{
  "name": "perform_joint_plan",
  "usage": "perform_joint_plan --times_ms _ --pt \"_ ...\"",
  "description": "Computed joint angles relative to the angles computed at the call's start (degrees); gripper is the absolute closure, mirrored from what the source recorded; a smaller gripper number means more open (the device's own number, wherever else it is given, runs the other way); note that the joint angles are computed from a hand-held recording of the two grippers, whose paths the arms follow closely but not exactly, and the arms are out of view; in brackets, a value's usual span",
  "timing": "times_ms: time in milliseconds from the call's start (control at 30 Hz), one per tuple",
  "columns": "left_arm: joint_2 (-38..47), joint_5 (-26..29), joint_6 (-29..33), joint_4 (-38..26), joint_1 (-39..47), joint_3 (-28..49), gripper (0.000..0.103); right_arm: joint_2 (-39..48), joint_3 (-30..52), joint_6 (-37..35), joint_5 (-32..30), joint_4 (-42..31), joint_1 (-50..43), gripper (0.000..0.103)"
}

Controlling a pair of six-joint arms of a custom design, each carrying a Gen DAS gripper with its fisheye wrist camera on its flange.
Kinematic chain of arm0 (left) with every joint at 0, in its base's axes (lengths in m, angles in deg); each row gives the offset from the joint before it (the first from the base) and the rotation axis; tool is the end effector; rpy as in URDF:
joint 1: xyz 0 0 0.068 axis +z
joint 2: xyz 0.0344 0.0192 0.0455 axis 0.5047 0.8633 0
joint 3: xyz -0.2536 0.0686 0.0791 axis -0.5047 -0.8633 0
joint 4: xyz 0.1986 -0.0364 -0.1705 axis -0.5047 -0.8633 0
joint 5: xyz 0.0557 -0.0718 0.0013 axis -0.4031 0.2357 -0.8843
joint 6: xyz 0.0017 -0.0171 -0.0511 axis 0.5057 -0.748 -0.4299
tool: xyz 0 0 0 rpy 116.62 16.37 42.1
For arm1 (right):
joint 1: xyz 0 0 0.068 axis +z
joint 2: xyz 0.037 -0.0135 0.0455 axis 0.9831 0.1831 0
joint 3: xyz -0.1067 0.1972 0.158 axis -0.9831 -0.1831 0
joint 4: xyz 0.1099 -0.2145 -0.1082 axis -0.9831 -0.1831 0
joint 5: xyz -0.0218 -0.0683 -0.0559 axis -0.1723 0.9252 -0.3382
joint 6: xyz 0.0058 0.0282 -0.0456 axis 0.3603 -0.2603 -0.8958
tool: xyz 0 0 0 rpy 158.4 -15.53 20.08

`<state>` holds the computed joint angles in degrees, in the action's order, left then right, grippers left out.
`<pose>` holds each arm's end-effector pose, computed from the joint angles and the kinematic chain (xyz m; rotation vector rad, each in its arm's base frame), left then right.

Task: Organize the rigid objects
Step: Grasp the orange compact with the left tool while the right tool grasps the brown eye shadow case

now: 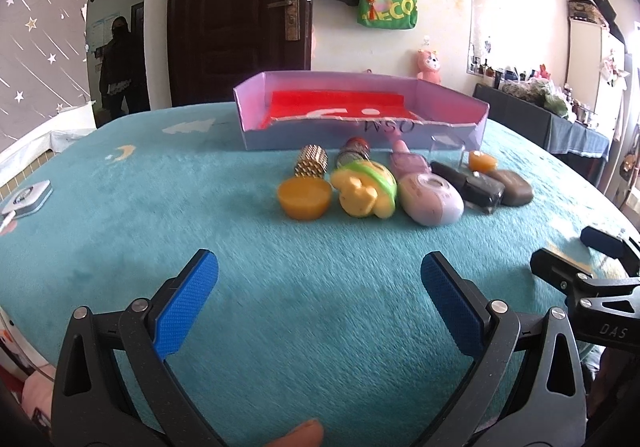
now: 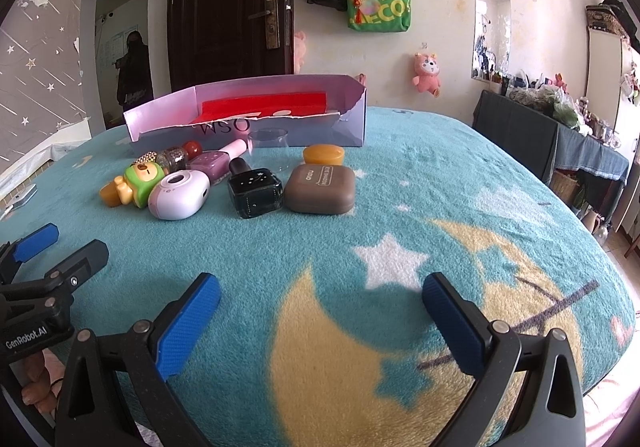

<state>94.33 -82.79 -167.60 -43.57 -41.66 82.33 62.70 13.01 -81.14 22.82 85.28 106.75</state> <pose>0.1157 -0.2556 0.0629 -0.2911 2.0763 0.1313 0.1965 0.0979 0.0673 -0.3648 2.1514 0.2317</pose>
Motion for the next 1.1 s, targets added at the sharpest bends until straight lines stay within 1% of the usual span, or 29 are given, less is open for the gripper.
perform_joint_plan --times_ms 200,267,300,433,533,667,800,867,933,1000,1100 --pt "-5.2 1.4 3.4 -1.4 2.6 -2.2 0.000 -4.6 3.4 1.7 -5.2 -10.0 -3.1 0.000" --pt "-7.3 2.4 5.4 -0.3 3.8 -3.7 0.000 -6.8 5.5 2.4 -6.9 -14.7 -4.6 0.000" --pt "-8.7 3.3 7.3 0.9 4.9 -4.5 0.000 -8.0 6.8 2.6 -7.5 -17.5 -5.2 0.000" --pt "-12.7 7.0 13.4 4.2 9.0 -6.9 0.000 -10.0 10.8 1.6 -5.4 -23.1 -5.3 0.000" --pt "-14.5 10.7 18.4 6.1 12.5 -7.8 0.000 -8.6 15.1 0.5 -4.9 -27.0 -6.3 0.000" --pt "-16.1 18.0 25.5 10.7 17.9 -9.6 0.000 -4.9 22.5 0.6 -6.8 -34.5 -8.3 0.000" --pt "-16.5 24.3 29.9 12.8 22.2 -10.1 0.000 -0.8 28.7 -0.1 -8.0 -41.0 -9.3 0.000" --pt "-16.4 26.3 31.1 13.4 23.2 -10.2 0.000 1.5 31.8 -0.5 -9.4 -44.2 -9.7 0.000" --pt "-15.8 27.6 32.3 12.9 24.2 -9.7 0.000 3.1 34.0 -1.1 -9.6 -46.5 -9.6 0.000" --pt "-15.1 28.8 33.5 12.7 25.0 -9.2 0.002 4.0 35.2 -1.4 -9.8 -47.3 -9.6 0.000" --pt "-14.7 30.3 34.8 12.8 25.9 -8.9 0.003 5.2 37.7 -1.4 -10.0 -50.2 -9.9 0.000"
